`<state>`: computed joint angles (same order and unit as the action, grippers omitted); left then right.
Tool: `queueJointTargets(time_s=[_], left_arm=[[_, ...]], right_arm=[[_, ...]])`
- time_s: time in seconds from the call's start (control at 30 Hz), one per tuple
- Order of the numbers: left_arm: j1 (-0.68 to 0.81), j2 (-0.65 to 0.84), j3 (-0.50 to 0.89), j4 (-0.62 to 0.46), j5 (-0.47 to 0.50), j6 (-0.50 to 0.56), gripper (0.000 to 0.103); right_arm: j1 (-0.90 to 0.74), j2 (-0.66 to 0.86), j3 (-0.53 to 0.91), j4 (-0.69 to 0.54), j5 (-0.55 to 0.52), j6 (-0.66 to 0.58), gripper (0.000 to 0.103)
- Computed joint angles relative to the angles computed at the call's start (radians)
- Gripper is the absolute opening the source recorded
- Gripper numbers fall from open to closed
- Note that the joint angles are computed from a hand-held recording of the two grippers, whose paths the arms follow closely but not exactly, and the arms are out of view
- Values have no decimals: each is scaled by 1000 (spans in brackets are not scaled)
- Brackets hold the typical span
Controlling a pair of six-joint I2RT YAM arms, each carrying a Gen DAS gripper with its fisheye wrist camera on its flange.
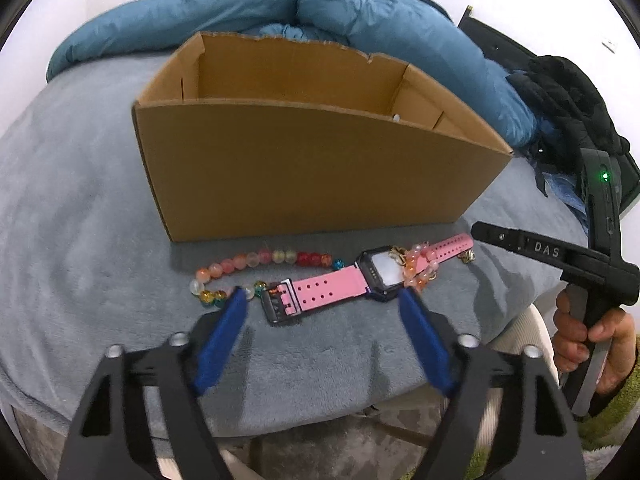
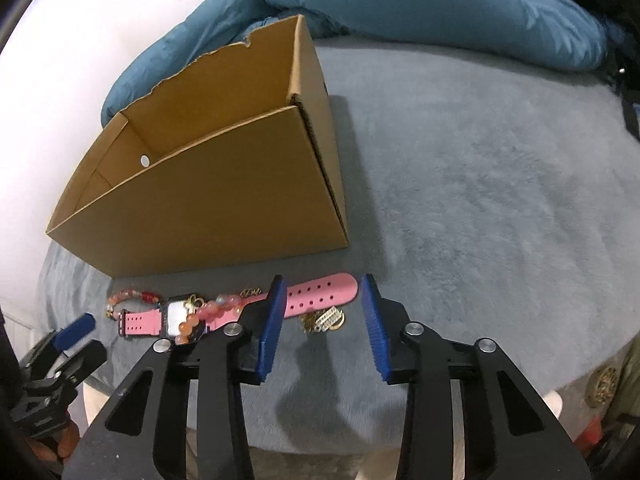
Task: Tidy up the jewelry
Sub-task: 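Lower the left tool onto the pink watch strap and close on the buckle end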
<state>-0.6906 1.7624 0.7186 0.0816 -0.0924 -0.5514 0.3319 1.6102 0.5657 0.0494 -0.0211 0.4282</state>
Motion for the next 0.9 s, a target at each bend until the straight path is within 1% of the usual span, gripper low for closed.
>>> queueJointTargets(time_s=[0.03,0.07,0.13,0.23,0.33,0.4,0.53,0.63,0.67,0.77,0.83,0.9], left_arm=[[8,12,6,0,16,0,62],[18,28,15,-5,37,0,60],[32,59,34,-14,66,-1,51],[54,102,60,-27,99,-11,46],[69,98,59,-30,117,-25,45],[69,83,61,-51,105,-41,45],[85,48,39,-56,84,-68,45],[103,81,72,-90,110,-59,45],[112,103,84,-93,132,-60,45],[124,132,96,-83,157,-77,45],[122,126,83,-54,165,-84,45],[129,86,37,7,200,-84,45]], right_arm=[[-11,16,9,-2,-16,-4,31],[-21,35,17,0,-37,-6,30],[-42,72,35,-3,-76,-7,27],[-52,95,42,-6,-92,-10,26],[-60,100,43,-6,-107,-7,25],[-64,96,41,-8,-113,-3,25],[-64,93,40,-11,-116,-4,25],[-68,92,37,-9,-121,-2,25],[-69,93,28,1,-121,-2,25],[-92,105,31,8,-133,-21,25],[-110,133,51,14,-141,-37,25],[-115,141,49,26,-146,-42,25]])
